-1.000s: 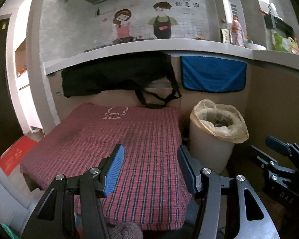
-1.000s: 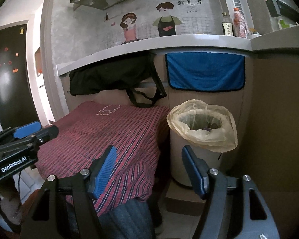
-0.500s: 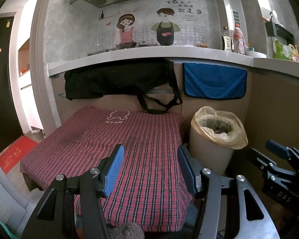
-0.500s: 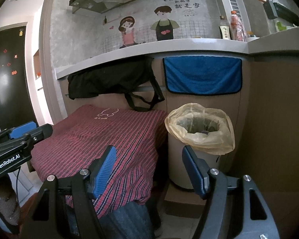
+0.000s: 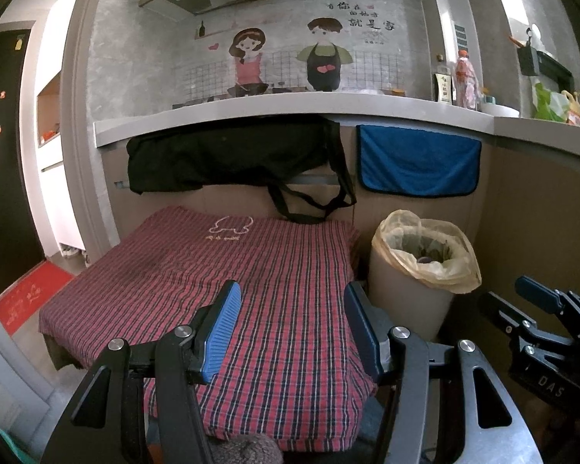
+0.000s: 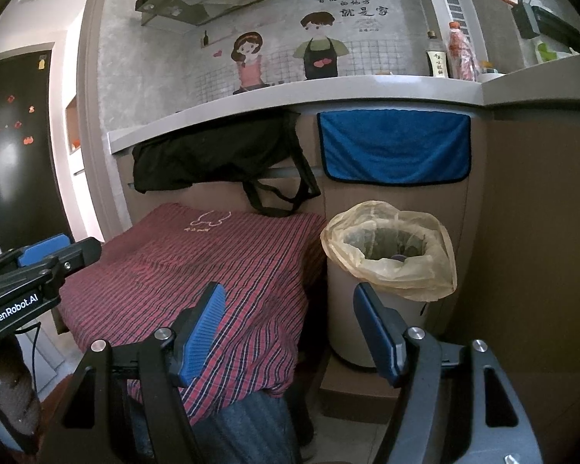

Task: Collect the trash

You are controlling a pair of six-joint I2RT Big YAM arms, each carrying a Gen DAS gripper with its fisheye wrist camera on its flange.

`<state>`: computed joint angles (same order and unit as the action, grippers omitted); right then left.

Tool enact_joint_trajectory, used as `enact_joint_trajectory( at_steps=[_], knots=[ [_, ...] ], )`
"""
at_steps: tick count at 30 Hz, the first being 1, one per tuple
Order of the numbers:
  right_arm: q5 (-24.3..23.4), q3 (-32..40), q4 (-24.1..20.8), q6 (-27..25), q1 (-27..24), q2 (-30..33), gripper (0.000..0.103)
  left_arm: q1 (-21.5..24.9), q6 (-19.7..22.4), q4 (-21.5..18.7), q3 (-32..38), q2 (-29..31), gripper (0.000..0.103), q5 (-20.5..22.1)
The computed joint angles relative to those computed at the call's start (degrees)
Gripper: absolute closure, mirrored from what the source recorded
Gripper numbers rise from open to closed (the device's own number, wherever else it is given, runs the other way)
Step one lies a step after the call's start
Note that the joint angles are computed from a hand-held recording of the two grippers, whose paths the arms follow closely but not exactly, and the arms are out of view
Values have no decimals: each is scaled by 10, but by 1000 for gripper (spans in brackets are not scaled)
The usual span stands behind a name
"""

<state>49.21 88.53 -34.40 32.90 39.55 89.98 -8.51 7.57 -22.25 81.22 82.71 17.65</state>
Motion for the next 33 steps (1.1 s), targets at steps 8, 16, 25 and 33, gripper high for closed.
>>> enact_joint_trajectory(
  at_steps=[8, 16, 25, 33],
  knots=[
    [0, 0, 1, -1, 0, 0, 37, -3, -3, 1, -2, -2, 46, -5],
    [3, 0, 2, 1, -1, -1, 37, -4, -4, 1, -3, -3, 46, -7],
    [13, -7, 8, -4, 1, -6, 37, -4, -3, 1, -3, -2, 46, -5],
    [11, -11, 3, 6, -2, -9, 36, -7, -6, -5, -3, -3, 46, -7]
  ],
)
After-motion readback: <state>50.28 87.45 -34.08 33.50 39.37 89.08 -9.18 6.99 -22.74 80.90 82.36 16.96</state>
